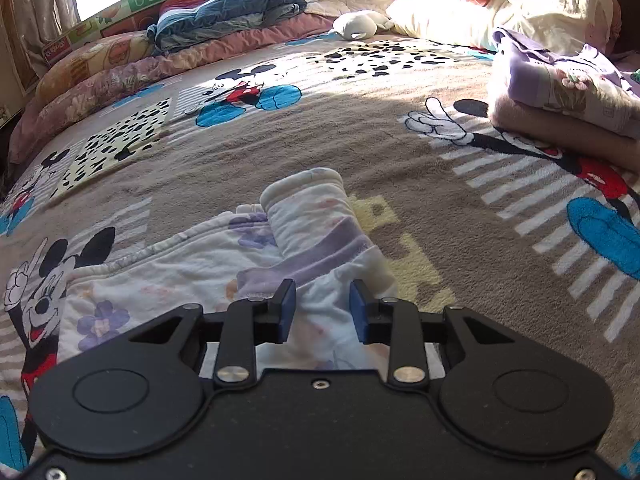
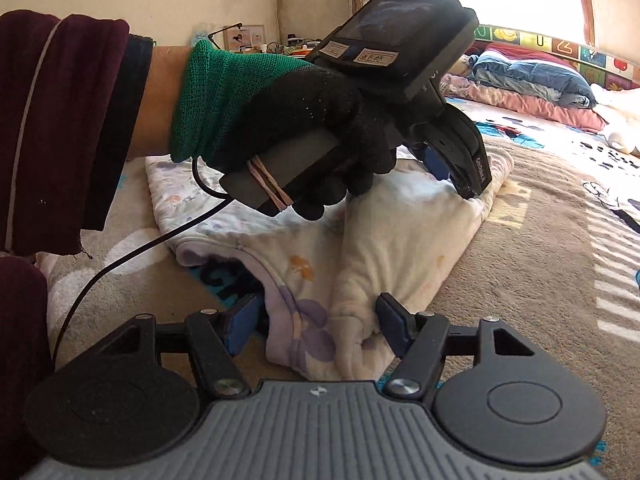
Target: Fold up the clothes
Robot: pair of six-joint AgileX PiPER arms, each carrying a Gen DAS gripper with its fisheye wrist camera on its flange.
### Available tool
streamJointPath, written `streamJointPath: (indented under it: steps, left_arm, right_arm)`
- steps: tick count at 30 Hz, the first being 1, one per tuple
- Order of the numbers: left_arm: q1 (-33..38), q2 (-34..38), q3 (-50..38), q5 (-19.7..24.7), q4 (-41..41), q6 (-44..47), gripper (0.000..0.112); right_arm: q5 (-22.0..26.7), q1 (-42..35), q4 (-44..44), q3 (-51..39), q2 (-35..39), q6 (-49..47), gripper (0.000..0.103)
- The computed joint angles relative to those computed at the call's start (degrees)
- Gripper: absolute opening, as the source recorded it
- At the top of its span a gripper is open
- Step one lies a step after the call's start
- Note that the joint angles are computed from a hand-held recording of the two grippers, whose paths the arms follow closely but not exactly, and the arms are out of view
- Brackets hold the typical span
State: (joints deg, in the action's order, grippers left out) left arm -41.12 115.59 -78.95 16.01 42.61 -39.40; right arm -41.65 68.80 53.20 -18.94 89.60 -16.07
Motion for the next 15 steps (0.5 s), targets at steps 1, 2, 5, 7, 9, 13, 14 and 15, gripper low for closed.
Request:
streamJointPath:
  steps: [1,2,5,7,9,13,14,15]
  left_arm:
    - [-0.1,-0.5,-0.2,0.0,1.3,-1.8,0.028]
    - [-0.2,-0.2,-1.3,-0.2,0.6,-1.4,0.026]
    - [-0.3,3.0,-6.2,1.9,-5.4,5.8,0.025]
    - [-0.6,7.4,-11.7,6.7,-8.5,10.0,0.025]
    - [-0.5,9.6,-13.8,8.7,-5.7,6.9,0.028]
    - [-0.1,8.8,-14.3,11.1,-6.0,2.2,0.036]
    - [-0.1,7.1,-12.1,10.3,-4.3,-0.4,0.037]
    - [-0.1,5.4,-10.0,9.7,-2.6,-3.0,0.037]
  right_arm:
    - [-1.0,1.6,1.9,0.0,0.3,-0.8,0.066]
    - [-1.6,2.8,3.6,-0.2,0.6,-2.0,0.066]
    - [-2.7,5.1,7.6,-1.2,1.0,-5.8,0.067]
    - [-2.7,5.6,8.5,-1.2,0.8,-6.5,0.067]
    - [-2.1,5.3,8.2,-1.1,0.3,-6.6,0.067]
    - [-1.4,4.9,8.0,-1.5,0.5,-7.8,0.070]
    - [-1.4,4.9,8.1,-1.6,0.6,-8.2,0.071]
    - [-1.4,5.0,8.2,-1.8,0.7,-8.6,0.071]
